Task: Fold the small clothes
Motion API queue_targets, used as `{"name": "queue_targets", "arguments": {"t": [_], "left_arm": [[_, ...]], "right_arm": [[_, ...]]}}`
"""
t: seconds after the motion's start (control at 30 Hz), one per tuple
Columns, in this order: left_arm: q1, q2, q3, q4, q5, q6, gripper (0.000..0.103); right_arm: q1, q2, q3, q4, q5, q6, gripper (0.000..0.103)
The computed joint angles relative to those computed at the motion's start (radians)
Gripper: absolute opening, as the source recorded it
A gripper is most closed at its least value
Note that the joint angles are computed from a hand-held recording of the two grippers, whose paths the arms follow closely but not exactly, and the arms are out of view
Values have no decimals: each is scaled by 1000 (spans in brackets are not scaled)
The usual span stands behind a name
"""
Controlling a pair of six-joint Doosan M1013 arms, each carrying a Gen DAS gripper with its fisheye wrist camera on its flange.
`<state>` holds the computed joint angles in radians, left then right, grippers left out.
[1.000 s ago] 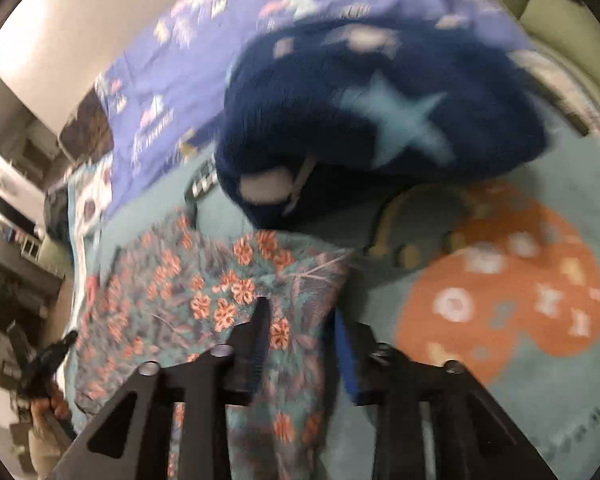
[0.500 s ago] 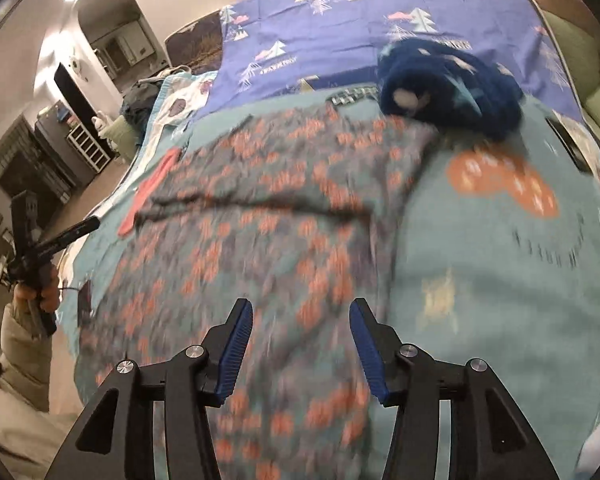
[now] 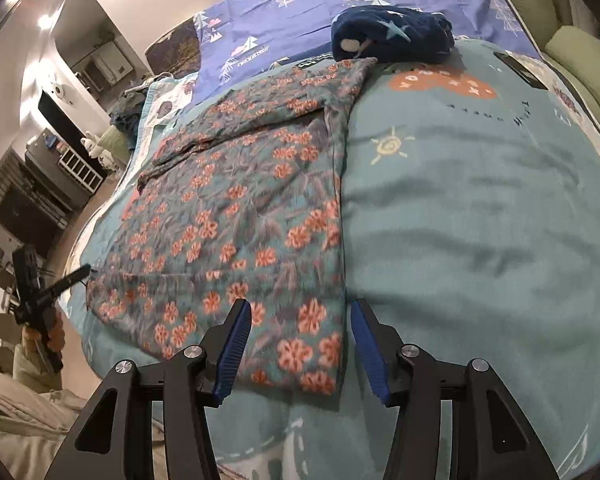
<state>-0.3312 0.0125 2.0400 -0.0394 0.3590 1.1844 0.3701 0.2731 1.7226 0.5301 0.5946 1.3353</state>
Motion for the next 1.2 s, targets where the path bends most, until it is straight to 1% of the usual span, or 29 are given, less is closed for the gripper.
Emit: {"name": "queue_targets", "arguments": {"t": [0.17, 0.23, 0.27, 0.3, 0.43, 0.47, 0.5, 0.53, 0.57, 0.6, 0.63, 0.67, 0.73, 0.8, 0.87, 0.9, 1.0, 1.03, 1.07, 1.13, 1.2], "left_arm": [[-2, -1, 16, 36, -14, -70, 75], [1, 0, 17, 48, -18, -100, 66], [2, -2, 19, 40, -22, -99, 58], [4, -2, 20, 26, -26, -88, 53], [9, 1, 20, -38, -38, -10, 51], [9, 3, 18, -49, -35, 5, 45], [7, 6, 16, -51, -32, 10, 32], [6, 8, 14, -48, -30, 11, 22], [4, 8, 12, -33, -26, 2, 7], [2, 6, 11, -19, -25, -6, 7], [1, 2, 13, -10, -30, -10, 7], [-1, -6, 16, -6, -40, -5, 7], [-4, -21, 21, -2, -55, 5, 7], [-11, -40, 25, 74, -74, -53, 7], [-13, -57, 28, 115, -92, -84, 7], [-12, -64, 30, 114, -102, -80, 7], [-10, -79, 38, 49, -139, -12, 7], [-8, -81, 41, -6, -148, 47, 7], [-7, -80, 41, -35, -151, 79, 7], [-8, -73, 40, -9, -141, 55, 7], [-5, -62, 36, -29, -120, 65, 7]], "right_arm": [[7, 10, 4, 1, -25, 10, 53], [10, 12, 5, -5, -38, 22, 53], [12, 12, 6, -11, -44, 29, 53], [13, 13, 6, -12, -48, 29, 53], [18, 19, -1, -13, -44, 20, 53], [20, 21, -3, -23, -44, 28, 53], [23, 23, -5, -34, -44, 38, 53], [24, 24, -7, -41, -46, 44, 53], [26, 25, -8, -49, -46, 51, 52], [30, 23, -7, -71, -55, 71, 35], [35, 22, -7, -111, -63, 107, 4], [40, 20, -7, -156, -67, 152, 5], [41, 7, 4, -154, -97, 165, 5], [44, -11, 17, -156, -131, 165, 5], [47, -26, 22, -160, -152, 165, 5], [49, -31, 21, -177, -156, 178, 5], [61, -41, 19, -284, -163, 262, 6], [61, -42, 19, -281, -162, 260, 6], [56, -41, 20, -250, -158, 235, 6], [45, -35, 19, -181, -143, 182, 6], [40, -25, 13, -148, -118, 157, 8]]}}
